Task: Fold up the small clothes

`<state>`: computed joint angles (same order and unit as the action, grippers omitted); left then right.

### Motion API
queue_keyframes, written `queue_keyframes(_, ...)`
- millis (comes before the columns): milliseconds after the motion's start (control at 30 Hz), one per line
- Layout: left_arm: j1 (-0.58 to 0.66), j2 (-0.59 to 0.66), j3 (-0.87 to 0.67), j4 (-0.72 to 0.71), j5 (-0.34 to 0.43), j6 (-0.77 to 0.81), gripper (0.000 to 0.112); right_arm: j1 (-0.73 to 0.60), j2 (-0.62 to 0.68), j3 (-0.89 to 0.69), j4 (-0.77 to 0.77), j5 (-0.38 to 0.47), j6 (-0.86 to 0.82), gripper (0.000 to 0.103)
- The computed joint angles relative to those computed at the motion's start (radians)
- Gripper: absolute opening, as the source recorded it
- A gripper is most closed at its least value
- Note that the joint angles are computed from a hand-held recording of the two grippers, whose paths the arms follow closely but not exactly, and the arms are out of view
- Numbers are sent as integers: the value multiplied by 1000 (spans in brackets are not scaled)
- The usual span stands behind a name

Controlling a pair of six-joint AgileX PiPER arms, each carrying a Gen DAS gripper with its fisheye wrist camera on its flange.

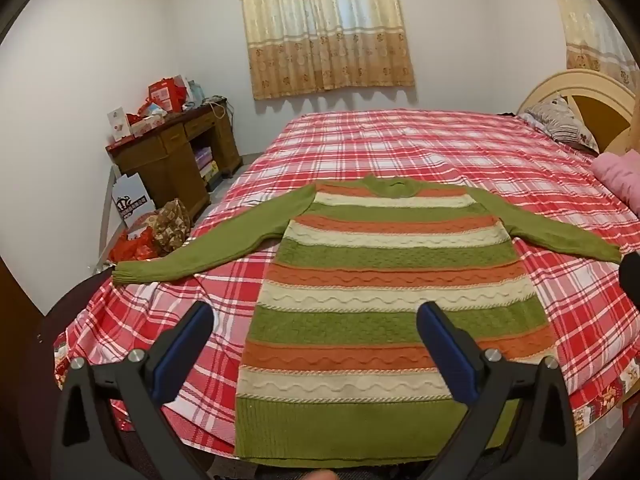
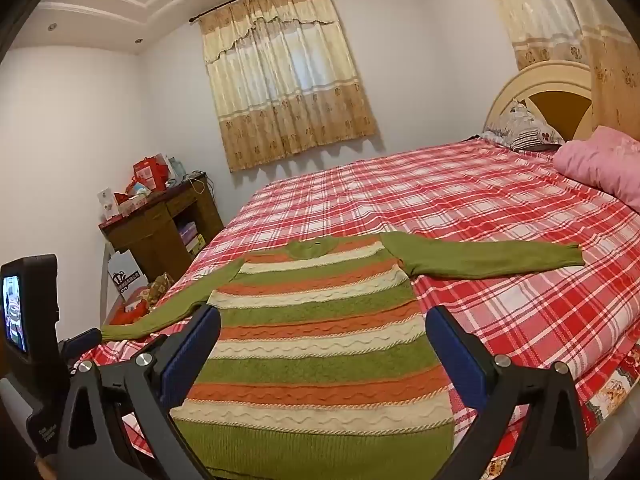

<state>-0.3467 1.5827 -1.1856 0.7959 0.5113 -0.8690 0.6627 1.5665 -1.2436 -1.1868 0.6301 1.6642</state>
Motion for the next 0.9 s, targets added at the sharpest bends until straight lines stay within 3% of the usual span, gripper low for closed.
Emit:
queue_keyframes(267,12,6,-14,-51,-12,54,103,-8,11,15,-19,-13,20,102)
queue_keyframes(567,-25,6,19,105,-10,-85,103,5,18,-14,27,8,-22,102)
queue_keyframes(900,-18,3,21,74,-21,-60,103,0,19,-17,37,5,-31,102)
